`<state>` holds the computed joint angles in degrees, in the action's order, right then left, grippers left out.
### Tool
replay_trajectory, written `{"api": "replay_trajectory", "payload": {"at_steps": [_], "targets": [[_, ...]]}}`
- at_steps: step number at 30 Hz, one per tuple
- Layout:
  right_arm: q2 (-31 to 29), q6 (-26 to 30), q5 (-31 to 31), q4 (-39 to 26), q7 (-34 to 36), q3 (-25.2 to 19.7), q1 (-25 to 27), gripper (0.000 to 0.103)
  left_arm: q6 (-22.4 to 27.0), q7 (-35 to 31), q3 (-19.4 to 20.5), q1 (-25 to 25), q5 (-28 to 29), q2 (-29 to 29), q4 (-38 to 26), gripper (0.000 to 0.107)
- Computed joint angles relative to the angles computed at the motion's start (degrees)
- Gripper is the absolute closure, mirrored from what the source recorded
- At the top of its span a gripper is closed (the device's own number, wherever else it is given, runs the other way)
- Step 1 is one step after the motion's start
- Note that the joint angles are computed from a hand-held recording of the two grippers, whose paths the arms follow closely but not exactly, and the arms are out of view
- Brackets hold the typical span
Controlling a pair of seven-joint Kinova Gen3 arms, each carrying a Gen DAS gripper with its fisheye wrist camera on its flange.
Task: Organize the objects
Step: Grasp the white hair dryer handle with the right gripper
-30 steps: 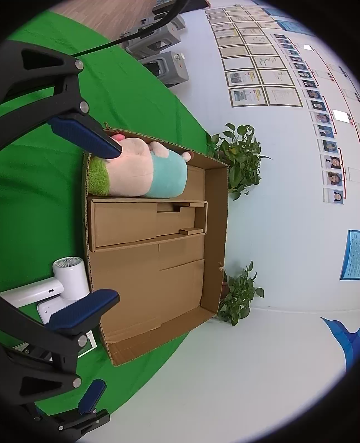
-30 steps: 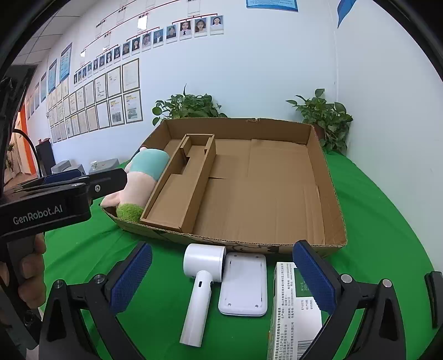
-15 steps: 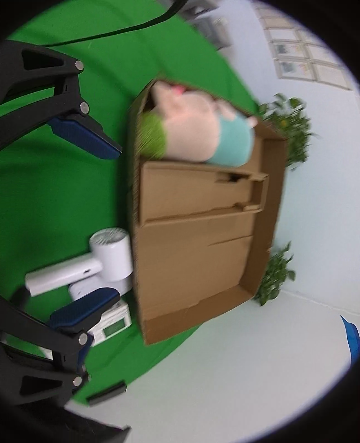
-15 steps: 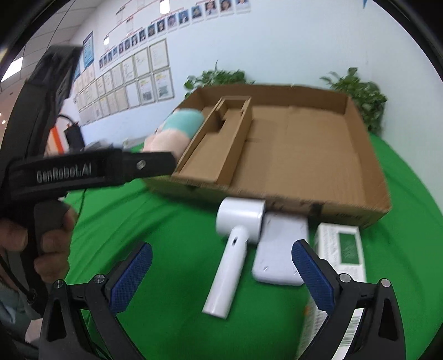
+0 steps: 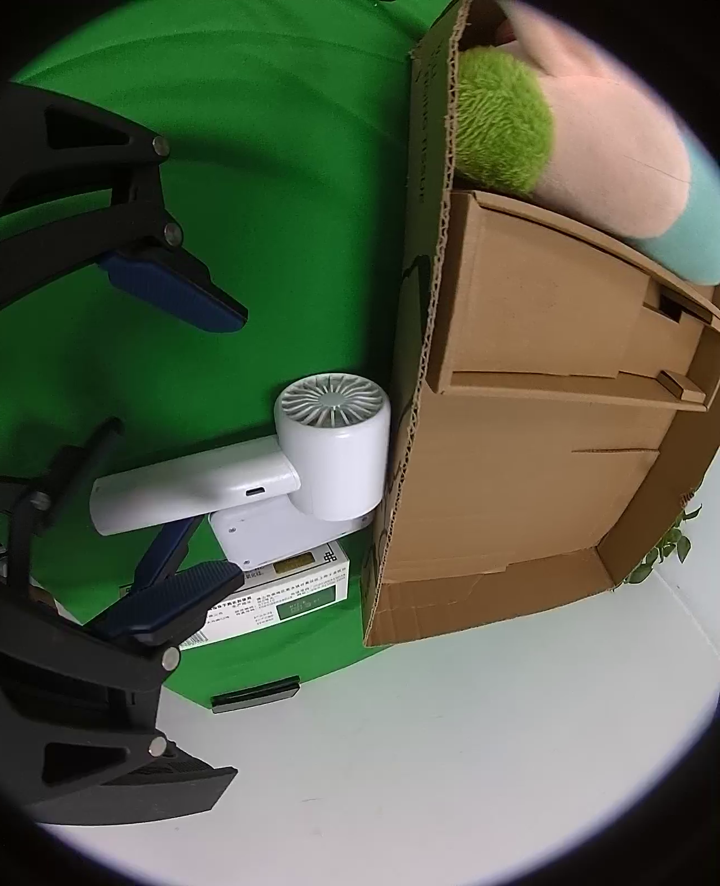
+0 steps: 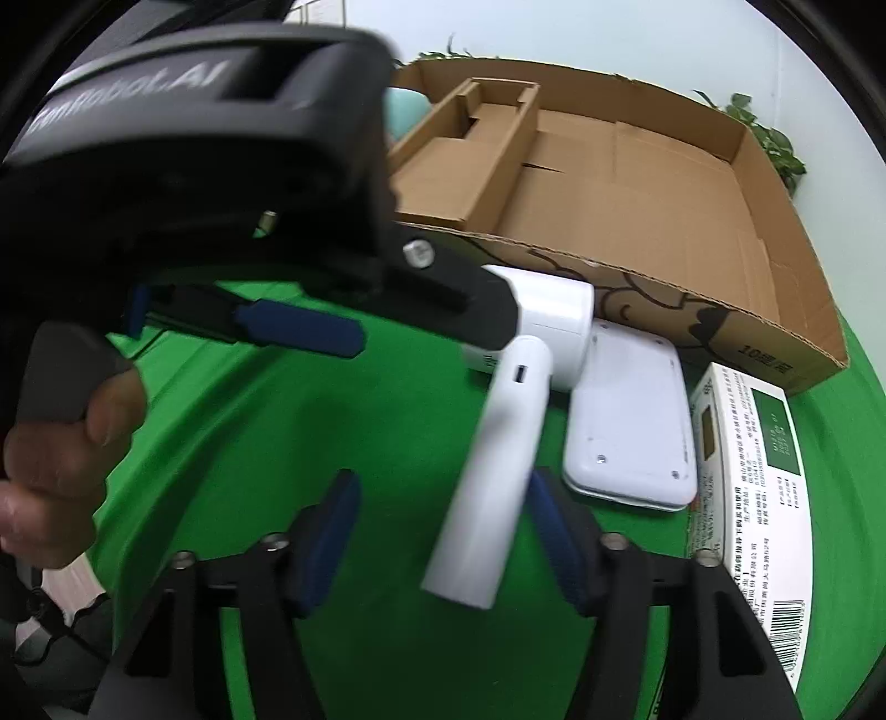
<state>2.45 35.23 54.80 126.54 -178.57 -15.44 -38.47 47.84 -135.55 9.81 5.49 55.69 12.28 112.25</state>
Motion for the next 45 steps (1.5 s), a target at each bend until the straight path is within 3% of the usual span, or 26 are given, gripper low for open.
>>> {"api": "replay_trajectory", "payload": {"at_steps": [2,6,11,13,14,15,17,21,23,25,29,35,38,42,45], "targets": [[0.3,-0.7,-0.9,-0.2,0.6,0.6,0.7,0.069,1.3,-0.4,0.1,-0.6,1.0,0.9,-0.1,0.023],[0.2,-2.1,-2.4,-0.2,1.6,1.0,1.4,0.072,3.0,-1.7,0.1,-1.2,2.0,1.7,-0.2,0.023],[-2.6,-7.8,-10.8,1.0,7.8,0.8,3.4,0.076,7.5,-2.9,-0.3,-2.5,2.5,2.3,0.5,0.023],[-3.4,-8.1,-9.8,1.4,6.7,-0.5,3.3,0.075,9.6,-4.4,-0.5,-3.5,3.5,2.5,1.4,0.023],[-3.5,-8.3,-8.7,1.5,5.7,-1.1,3.2,0.068,10.7,-5.4,-0.7,-4.0,4.4,2.8,2.1,0.023],[-3.3,-8.3,-8.1,1.5,5.2,-1.5,3.2,0.046,11.7,-6.2,-0.8,-4.4,5.2,3.4,2.5,0.023],[-2.8,-9.1,-6.0,1.7,2.8,-1.7,3.2,0.018,13.3,-6.0,-0.9,-4.3,5.4,5.3,2.0,0.023],[-1.9,-8.7,-2.7,1.5,-1.0,-1.2,3.2,0.018,13.6,-4.3,-0.4,-3.5,4.9,7.4,0.7,0.023],[-0.8,-9.1,-4.2,0.7,0.8,-0.3,3.6,0.023,14.0,-4.4,-0.1,-3.6,5.7,8.5,0.3,0.023],[0.2,-10.2,-7.4,0.1,4.3,0.8,4.0,0.035,14.0,-4.3,0.1,-3.7,6.5,9.2,0.1,0.023],[2.0,-10.8,-11.3,-1.5,9.1,2.3,3.4,0.072,13.5,-3.9,0.5,-3.6,7.8,10.1,-0.7,0.023],[3.3,-8.2,-12.0,-3.7,10.4,3.6,1.0,0.073,12.8,-3.5,0.8,-3.4,8.1,10.1,-0.6,0.035],[4.1,-6.3,-12.2,-5.1,10.9,3.8,-0.2,0.072,12.8,-3.2,0.1,-4.2,8.1,9.7,0.4,0.052],[5.7,-4.4,-11.9,-7.3,11.6,4.4,-1.4,0.071,9.1,-0.8,-0.5,-2.7,6.1,7.2,1.3,0.074],[6.4,-4.6,-12.7,-8.3,12.7,5.2,-1.5,0.072,7.9,0.2,-0.4,-2.3,4.9,6.4,1.4,0.077]]}}
